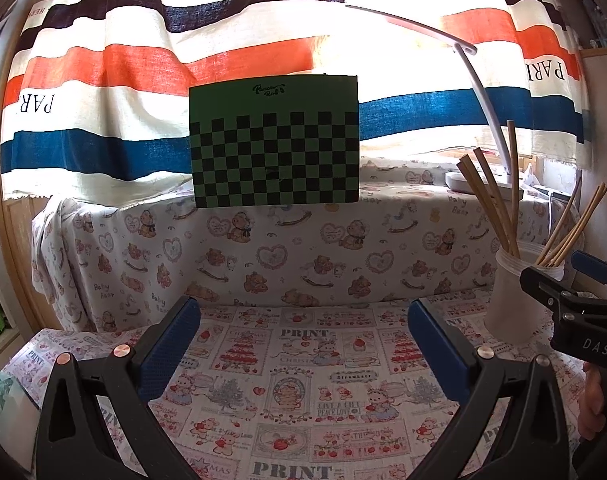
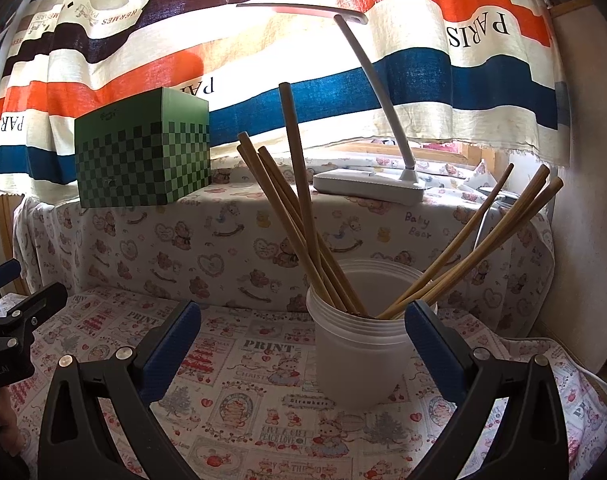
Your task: Organize utensils
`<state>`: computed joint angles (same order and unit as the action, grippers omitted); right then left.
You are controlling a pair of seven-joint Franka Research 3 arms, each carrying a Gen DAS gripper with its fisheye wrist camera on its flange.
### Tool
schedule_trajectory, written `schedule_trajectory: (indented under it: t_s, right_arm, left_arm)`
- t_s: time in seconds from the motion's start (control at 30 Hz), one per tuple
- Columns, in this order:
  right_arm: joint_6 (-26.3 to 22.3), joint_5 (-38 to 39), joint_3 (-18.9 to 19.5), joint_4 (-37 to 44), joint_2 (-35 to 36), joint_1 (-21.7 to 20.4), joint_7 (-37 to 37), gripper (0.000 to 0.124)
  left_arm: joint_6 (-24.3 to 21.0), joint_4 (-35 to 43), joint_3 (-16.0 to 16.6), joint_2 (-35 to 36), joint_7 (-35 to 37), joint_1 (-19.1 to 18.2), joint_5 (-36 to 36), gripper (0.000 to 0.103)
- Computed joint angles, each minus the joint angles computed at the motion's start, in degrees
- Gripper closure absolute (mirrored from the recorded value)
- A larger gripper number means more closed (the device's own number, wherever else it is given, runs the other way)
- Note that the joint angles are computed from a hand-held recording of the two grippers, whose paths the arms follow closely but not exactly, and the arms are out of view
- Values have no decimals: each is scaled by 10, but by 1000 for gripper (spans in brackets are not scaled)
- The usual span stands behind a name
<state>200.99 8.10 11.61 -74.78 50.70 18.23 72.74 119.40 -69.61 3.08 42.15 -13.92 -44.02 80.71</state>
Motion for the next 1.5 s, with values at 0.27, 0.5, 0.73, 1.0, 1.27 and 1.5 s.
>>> schedule_trajectory:
  t_s: [0.27,0.5,0.73,1.0,1.27,1.5]
  right_arm:
    - [-2,-11,8,1,1,-7,4,21]
    - [-3,-11,7,0,1,-5,5,21]
    - [-3,-11,6,2,1,-5,5,21]
    - [-3,-11,7,2,2,-6,5,21]
    - [-4,-11,7,3,2,-6,5,21]
    - [-5,-11,7,3,2,-6,4,21]
  left_arm:
    - [-16,0,-2,0,-1,-3,0,0]
    - [-7,-8,-4,-5,-8,2,-1,0]
    - [-9,-4,-4,-3,-8,2,-7,0]
    - [-11,-6,-3,-4,-11,1,-7,0]
    - [-11,-4,-3,-3,-11,1,-8,0]
    - [-10,-4,-3,-3,-11,1,-8,0]
